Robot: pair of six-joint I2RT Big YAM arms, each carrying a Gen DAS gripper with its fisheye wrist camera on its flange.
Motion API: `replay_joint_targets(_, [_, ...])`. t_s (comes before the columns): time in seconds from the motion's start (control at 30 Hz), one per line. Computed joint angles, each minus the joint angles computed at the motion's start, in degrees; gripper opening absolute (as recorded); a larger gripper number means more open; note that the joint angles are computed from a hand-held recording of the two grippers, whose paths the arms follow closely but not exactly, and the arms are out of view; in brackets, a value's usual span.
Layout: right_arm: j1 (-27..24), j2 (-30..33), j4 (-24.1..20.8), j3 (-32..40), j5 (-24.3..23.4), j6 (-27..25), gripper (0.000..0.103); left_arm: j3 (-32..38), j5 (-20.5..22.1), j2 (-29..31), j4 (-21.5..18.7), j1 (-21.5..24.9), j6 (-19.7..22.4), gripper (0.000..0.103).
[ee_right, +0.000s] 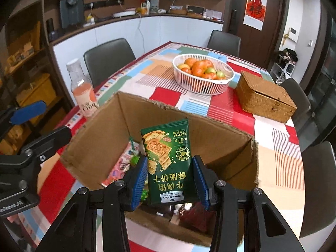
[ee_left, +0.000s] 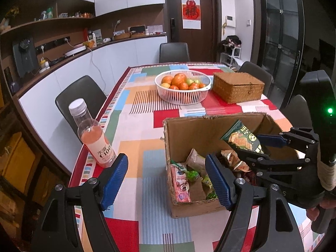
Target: Organize snacks
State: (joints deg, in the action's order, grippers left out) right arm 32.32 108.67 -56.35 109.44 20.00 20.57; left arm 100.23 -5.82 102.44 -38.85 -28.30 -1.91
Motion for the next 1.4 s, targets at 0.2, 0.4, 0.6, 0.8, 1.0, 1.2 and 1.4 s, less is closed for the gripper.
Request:
replay_joint_targets(0.2, [0.3,0.7,-1.3,0.0,0.8,1.1,0.054,-0.9,0.0,0.1,-0.4,0.2,-0.4,0.075])
replay_joint_targets(0.4, [1.6,-2.5,0.7,-4.2,3.9,2.3,0.056,-4.1,0.6,-1.9,0.7,-0.2,-0.6,0.076])
replay_joint_targets(0.6, [4.1,-7.8,3.2,-10.3,8.7,5.2,0.067,-9.8,0.7,-6.5,3.8,-1.1,-0.2,0.082])
replay_joint_targets(0.8, [7.7,-13.8,4.8,-17.2,14.9,10.6,0.078,-17.6,-0.1,-13.5,8.5,-2.5,0.0,0.091])
replay_joint_targets(1.0, [11.7,-19.2,6.0,-23.6,19.9,17.1,0.082,-24.9,-1.8,-20.0,12.6,-4.2,0.4,0.097])
replay_joint_targets(1.2, [16.0,-23.1,5.0,-28.1,25.1,25.0,0.087,-31.3,-3.5,-26.1,15.5,-5.7,-0.1,0.101])
replay_joint_targets(1.4, [20.3,-25.1,2.1,-30.0,29.9,30.7,0.091,-36.0,-4.4,-31.3,17.0,-6.9,-0.7,0.103])
